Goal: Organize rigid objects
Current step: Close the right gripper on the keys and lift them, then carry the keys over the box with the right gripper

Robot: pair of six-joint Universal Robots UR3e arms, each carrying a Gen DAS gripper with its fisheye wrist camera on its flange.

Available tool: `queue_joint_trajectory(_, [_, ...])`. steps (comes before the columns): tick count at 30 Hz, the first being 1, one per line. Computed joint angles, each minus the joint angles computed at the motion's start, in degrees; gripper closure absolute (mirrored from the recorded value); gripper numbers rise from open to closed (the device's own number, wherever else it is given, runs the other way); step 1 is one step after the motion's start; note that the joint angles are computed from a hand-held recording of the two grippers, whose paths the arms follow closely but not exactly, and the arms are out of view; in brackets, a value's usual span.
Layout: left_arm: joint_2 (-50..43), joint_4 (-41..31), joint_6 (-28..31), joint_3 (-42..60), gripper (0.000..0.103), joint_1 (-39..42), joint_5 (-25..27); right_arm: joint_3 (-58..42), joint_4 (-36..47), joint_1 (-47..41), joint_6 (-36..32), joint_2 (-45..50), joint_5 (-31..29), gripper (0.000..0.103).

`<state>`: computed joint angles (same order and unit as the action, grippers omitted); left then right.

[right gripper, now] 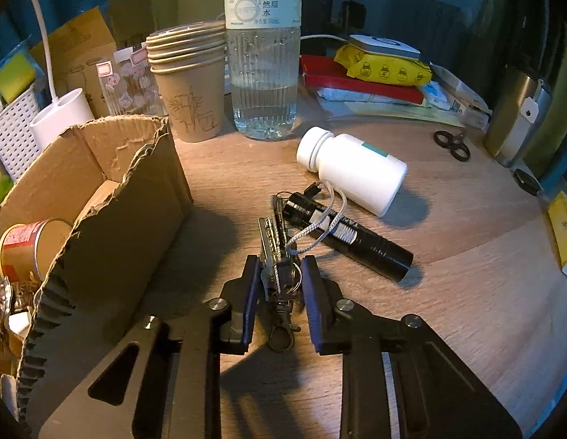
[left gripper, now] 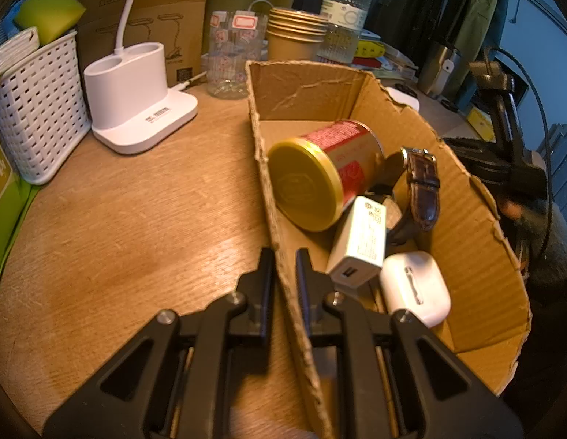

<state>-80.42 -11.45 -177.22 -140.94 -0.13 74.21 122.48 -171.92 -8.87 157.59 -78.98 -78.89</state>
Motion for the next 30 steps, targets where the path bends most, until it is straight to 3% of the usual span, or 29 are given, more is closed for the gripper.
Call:
queue_joint_trajectory(13, [0.0, 0.0, 0.0, 0.0, 0.089, 0.0, 0.0, 4.6, -1.8, -1.4, -1.5, -5.3, 3.7, 0.096])
queue_joint_trajectory(30, [-0.1, 0.1, -0.1, 0.0, 0.089, -0.1, 0.1, 8.1, -1.9, -1.6, -2.1, -11.9, 4.8, 0.096])
